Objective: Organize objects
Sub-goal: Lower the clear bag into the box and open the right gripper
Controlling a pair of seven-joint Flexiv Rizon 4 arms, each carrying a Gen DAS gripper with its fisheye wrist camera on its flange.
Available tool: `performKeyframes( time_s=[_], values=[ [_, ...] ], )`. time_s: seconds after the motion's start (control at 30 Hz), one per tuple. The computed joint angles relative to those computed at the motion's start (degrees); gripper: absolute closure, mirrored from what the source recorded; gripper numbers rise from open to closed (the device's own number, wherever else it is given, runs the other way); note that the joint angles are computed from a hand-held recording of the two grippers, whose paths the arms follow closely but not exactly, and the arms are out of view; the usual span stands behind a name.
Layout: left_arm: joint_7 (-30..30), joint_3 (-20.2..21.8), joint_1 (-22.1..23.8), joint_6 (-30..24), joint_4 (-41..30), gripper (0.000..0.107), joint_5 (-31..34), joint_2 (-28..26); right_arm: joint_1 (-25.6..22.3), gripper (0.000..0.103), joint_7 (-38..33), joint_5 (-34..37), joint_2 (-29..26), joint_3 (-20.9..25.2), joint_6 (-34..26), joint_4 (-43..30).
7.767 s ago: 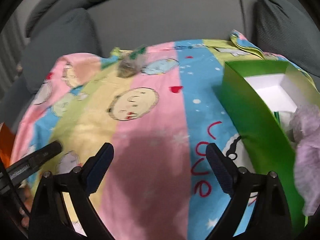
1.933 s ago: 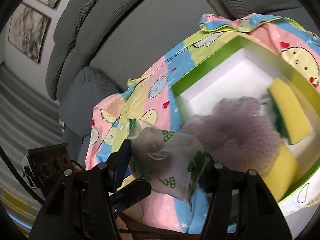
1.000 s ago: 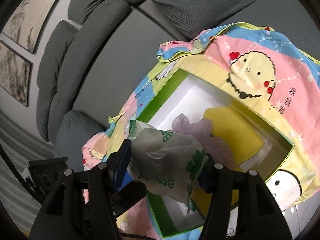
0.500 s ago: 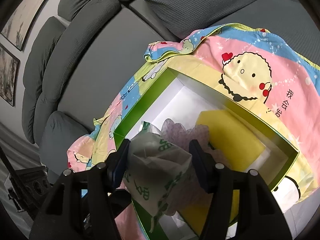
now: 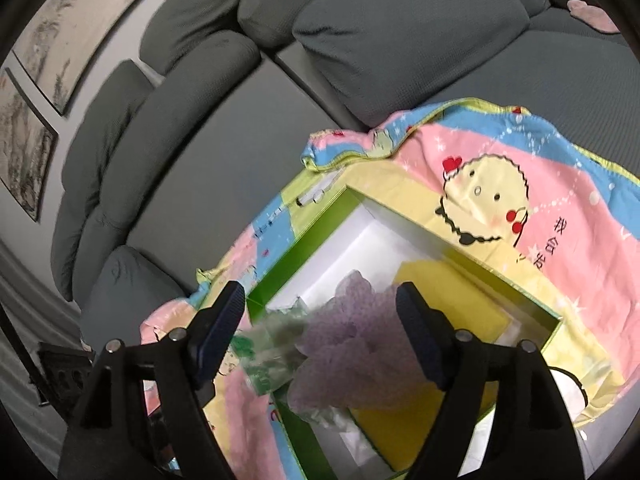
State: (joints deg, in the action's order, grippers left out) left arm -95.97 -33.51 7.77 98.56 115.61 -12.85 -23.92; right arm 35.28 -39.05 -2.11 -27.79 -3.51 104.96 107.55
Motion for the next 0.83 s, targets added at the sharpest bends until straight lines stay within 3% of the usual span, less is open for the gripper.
performKeyframes(
  time_s=[0.1,0.2,0.27,0.4,0.47,0.53,0.83],
  values=[
    [-0.8,-0.4,0.7,1.1,1.0,0.024,0.3,1.0,1.2,0.020,-0.5,1.4,1.1,-1.3,2.1,1.5],
    [-1.6,4.2,-3.1,0.3,0.6,0.013,0.4,2.0,4.4,0.019,-1.3,2.9,2.9,-4.7,0.3,2.8],
    [-1.4,6.9,-5.5,0.0,0.5,0.012,0.2,2.6,7.5,0.019,-1.1,2.5,4.4,-8.3,-2.7,4.0],
    [-0.7,11.0,-9.6,-1.4,0.0,0.012,-0.4,3.2,14.4,0.018,0.8,-1.0,7.0,-16.6,-5.2,7.4],
    [-0.3,13.7,-12.2,-2.4,-0.5,0.012,-0.8,3.5,15.4,0.018,1.5,-3.1,8.2,-17.8,-5.9,8.6],
    [0.1,15.2,-13.8,-2.9,-0.7,0.012,-1.3,3.5,15.7,0.011,2.3,-4.9,8.8,-18.3,-6.0,9.5],
    [1.9,17.7,-16.9,-3.7,-0.3,0.012,-3.0,4.1,23.4,0.010,7.5,-13.5,10.3,-28.1,-7.9,12.6]
  ],
)
